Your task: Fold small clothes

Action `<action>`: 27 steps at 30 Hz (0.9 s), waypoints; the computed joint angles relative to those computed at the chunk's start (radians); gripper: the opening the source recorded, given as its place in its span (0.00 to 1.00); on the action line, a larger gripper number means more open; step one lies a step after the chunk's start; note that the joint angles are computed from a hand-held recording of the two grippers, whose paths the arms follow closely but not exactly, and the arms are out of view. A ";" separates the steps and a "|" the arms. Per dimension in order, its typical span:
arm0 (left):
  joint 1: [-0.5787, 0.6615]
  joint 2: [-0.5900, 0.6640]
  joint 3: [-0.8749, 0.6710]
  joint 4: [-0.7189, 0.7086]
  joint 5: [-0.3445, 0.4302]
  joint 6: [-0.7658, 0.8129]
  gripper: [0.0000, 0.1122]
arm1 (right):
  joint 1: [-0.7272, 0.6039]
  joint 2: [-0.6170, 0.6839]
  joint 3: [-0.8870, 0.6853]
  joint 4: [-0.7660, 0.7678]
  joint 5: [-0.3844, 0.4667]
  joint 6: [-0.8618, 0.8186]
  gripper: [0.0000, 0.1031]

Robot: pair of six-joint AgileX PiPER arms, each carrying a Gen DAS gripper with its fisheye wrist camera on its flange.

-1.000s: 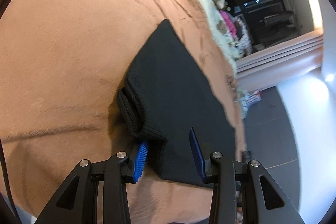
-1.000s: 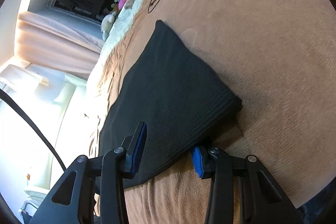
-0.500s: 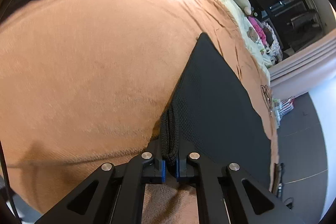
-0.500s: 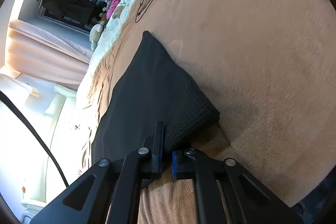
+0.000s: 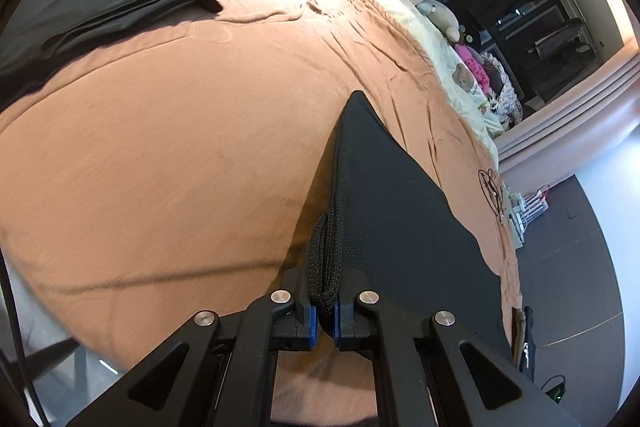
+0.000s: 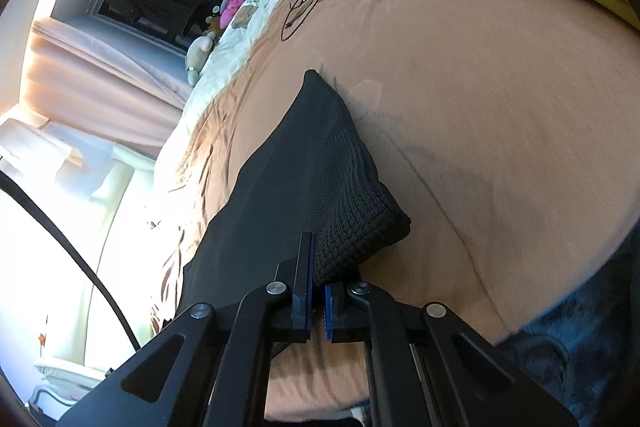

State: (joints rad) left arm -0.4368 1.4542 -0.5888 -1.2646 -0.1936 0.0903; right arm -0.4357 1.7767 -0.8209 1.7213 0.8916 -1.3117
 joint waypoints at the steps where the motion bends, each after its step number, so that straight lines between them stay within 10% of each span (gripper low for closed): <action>1: -0.009 -0.013 0.018 0.030 -0.008 -0.044 0.04 | -0.013 0.003 0.001 -0.011 0.021 -0.003 0.00; 14: -0.002 -0.035 0.109 0.667 -0.046 -0.681 0.04 | -0.020 -0.205 -0.046 -0.308 -0.206 0.229 0.02; 27: 0.074 -0.009 0.158 1.228 -0.145 -1.207 0.04 | 0.415 -0.271 -0.195 -0.837 -0.388 0.657 0.02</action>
State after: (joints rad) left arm -0.3631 1.4450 -0.4306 -0.0363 -0.3384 -1.1164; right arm -0.0202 1.5052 -1.0162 0.8844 0.5034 -0.6546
